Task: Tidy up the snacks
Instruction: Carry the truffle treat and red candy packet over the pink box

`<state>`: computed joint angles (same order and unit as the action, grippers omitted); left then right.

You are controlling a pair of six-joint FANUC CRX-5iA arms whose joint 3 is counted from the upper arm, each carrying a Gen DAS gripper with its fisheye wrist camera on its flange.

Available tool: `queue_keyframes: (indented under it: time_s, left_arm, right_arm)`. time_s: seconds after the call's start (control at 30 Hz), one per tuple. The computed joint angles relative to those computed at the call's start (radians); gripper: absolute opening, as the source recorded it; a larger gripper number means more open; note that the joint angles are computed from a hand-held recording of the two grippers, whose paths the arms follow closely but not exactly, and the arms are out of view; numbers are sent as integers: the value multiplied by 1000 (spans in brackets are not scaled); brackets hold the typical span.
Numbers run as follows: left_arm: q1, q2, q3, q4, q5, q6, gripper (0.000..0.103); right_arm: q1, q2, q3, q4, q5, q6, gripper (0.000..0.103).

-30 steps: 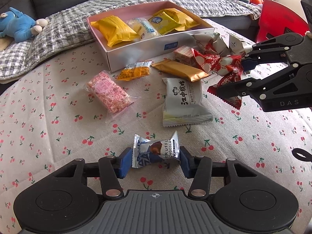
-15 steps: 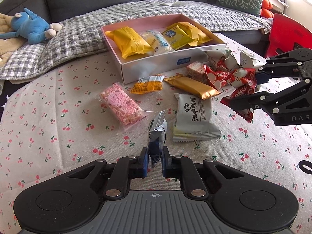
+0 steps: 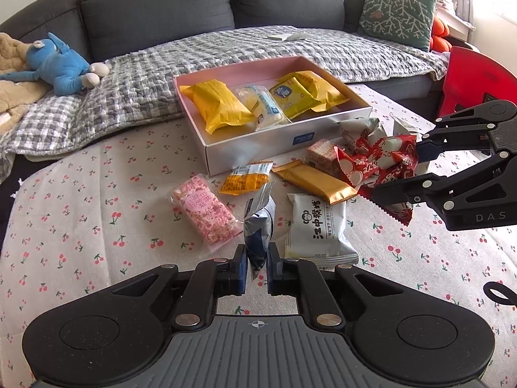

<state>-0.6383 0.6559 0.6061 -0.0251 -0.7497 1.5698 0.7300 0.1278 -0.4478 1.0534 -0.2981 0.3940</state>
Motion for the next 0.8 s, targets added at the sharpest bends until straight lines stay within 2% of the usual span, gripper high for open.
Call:
queue_keyframes:
  time_s: [0.53, 0.67, 0.8]
  left_arm:
    - [-12, 60, 136, -15, -42, 29, 9]
    - [-11, 108, 229, -6, -77, 49, 9]
    - [-12, 186, 380, -26, -142, 67, 9]
  right_arm:
    - [-64, -10, -14, 214, 50, -201, 34]
    - [-75, -4, -6, 240, 56, -223, 34]
    - [-80, 4, 4, 240, 57, -225, 34]
